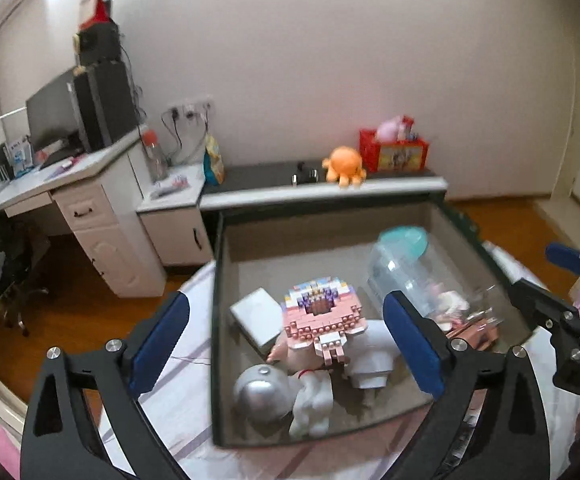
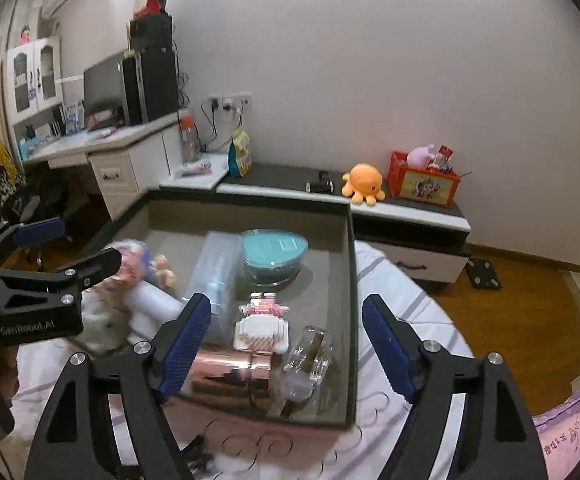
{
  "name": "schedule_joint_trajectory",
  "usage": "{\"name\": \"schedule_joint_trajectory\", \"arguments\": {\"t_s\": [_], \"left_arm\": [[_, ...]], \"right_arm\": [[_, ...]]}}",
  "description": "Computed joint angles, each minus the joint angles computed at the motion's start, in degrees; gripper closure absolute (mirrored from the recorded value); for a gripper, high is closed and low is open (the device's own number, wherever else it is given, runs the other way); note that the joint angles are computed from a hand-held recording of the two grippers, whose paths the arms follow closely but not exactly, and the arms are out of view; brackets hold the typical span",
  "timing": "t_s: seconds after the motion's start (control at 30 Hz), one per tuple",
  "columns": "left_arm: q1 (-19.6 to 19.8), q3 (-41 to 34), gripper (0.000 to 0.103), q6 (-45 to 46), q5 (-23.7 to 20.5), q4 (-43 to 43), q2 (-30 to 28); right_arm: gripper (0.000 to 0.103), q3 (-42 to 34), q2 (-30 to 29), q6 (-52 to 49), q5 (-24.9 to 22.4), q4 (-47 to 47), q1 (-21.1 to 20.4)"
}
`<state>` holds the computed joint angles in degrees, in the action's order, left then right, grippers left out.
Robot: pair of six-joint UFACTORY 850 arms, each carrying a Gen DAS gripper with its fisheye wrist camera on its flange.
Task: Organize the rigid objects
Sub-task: 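Open both tools and withdraw them from the pink box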
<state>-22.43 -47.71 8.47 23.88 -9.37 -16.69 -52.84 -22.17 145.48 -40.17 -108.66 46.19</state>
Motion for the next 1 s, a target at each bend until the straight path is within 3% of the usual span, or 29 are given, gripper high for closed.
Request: {"name": "schedule_joint_trajectory", "arguments": {"t_s": [0.23, 0.37, 0.4, 0.6, 0.8, 1.0], "left_arm": [[0.6, 13.1, 0.000, -5.8, 7.1, 3.7, 14.5], [-1.2, 22.0, 0.000, -3.5, 11.5, 0.0, 24.7], [-2.1, 23.9, 0.000, -1.9, 12.2, -2.0, 27.1], [-10.1, 33.7, 0.000, 12.5, 17.0, -19.3, 40.1], [-16.2, 39.4, 0.000, 18.3, 17.4, -28.7, 49.3], [-21.6, 42.4, 0.000, 24.5, 19.2, -38.0, 54.9]], "right_arm": [[0.019, 6.2, 7.4, 2.8, -9.7, 1.6, 8.6], [0.014, 8.0, 9.4, 3.3, -15.8, 4.0, 14.3], [0.010, 8.3, 9.5, 3.4, -17.7, 4.8, 15.9], [0.009, 9.2, 9.7, 3.9, -25.1, 9.6, 23.6], [0.008, 8.0, 7.2, 3.1, -33.9, 15.7, 30.0], [0.008, 8.1, 6.4, 5.7, -36.7, 18.0, 33.2]]}}
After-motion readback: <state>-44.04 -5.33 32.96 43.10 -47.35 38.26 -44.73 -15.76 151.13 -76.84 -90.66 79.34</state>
